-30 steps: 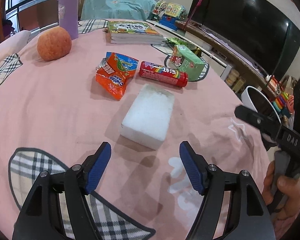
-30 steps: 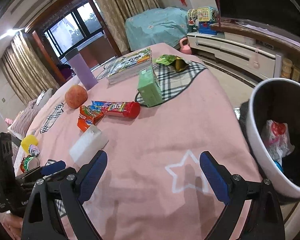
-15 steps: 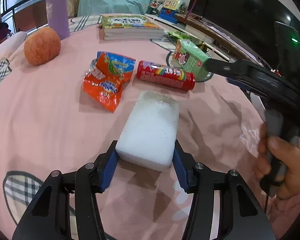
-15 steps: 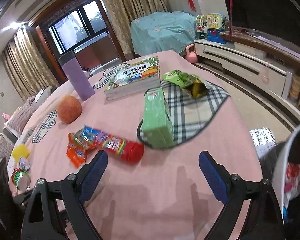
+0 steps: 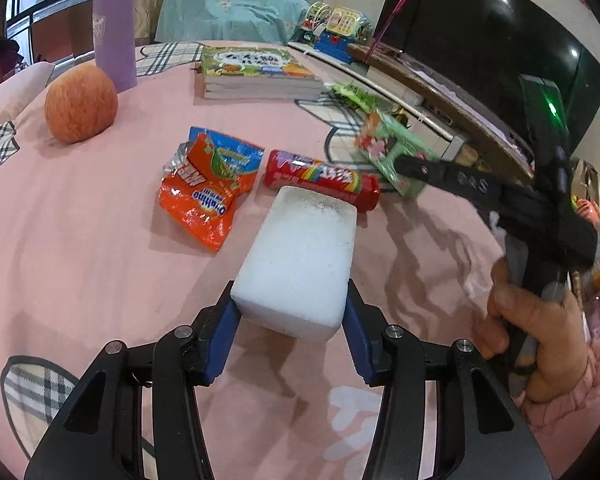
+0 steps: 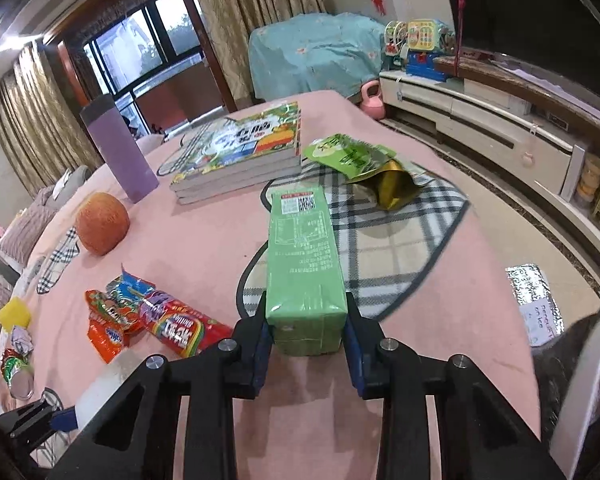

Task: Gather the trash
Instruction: 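Carry the foam block and green juice box over the bin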

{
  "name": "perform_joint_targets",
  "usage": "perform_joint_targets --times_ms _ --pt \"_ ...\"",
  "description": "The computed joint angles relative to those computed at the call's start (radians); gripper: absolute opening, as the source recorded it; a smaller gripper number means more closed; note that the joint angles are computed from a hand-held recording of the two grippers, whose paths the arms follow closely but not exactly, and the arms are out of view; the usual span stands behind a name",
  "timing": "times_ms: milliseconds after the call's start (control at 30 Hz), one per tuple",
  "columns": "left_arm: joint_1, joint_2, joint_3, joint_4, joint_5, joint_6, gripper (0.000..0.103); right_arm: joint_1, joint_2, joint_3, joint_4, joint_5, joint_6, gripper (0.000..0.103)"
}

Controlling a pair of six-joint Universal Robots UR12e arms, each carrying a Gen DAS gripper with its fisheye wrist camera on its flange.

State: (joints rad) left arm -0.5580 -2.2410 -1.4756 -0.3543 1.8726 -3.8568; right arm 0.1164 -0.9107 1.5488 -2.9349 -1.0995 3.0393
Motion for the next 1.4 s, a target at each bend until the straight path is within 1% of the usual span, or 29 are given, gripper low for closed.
perform_joint_targets --times_ms 300,600,867,1067,1200,1400 --pt "-0.026 -0.007 0.023 0.024 0.002 0.022 0.048 -0.058 -0.086 0.144 -0.100 0.066 0.058 0.032" --pt "-0.057 -0.021 0.053 0.030 -0.015 0.046 0.048 -0.108 -0.170 0.274 -0.182 0.106 0.082 0.032" --pt "-0.077 -0.027 0.073 0.036 -0.018 0.072 0.048 -0.141 -0.217 0.341 -0.224 0.122 0.084 0.032" --pt "-0.091 -0.039 0.099 0.027 -0.025 0.095 0.048 -0.167 -0.240 0.381 -0.256 0.127 0.098 0.032" --pt "-0.098 -0.051 0.124 0.016 -0.038 0.109 0.048 -0.183 -0.250 0.399 -0.278 0.127 0.110 0.032" --pt "-0.107 -0.079 0.183 -0.012 -0.057 0.151 0.048 -0.211 -0.259 0.416 -0.309 0.122 0.133 0.032"
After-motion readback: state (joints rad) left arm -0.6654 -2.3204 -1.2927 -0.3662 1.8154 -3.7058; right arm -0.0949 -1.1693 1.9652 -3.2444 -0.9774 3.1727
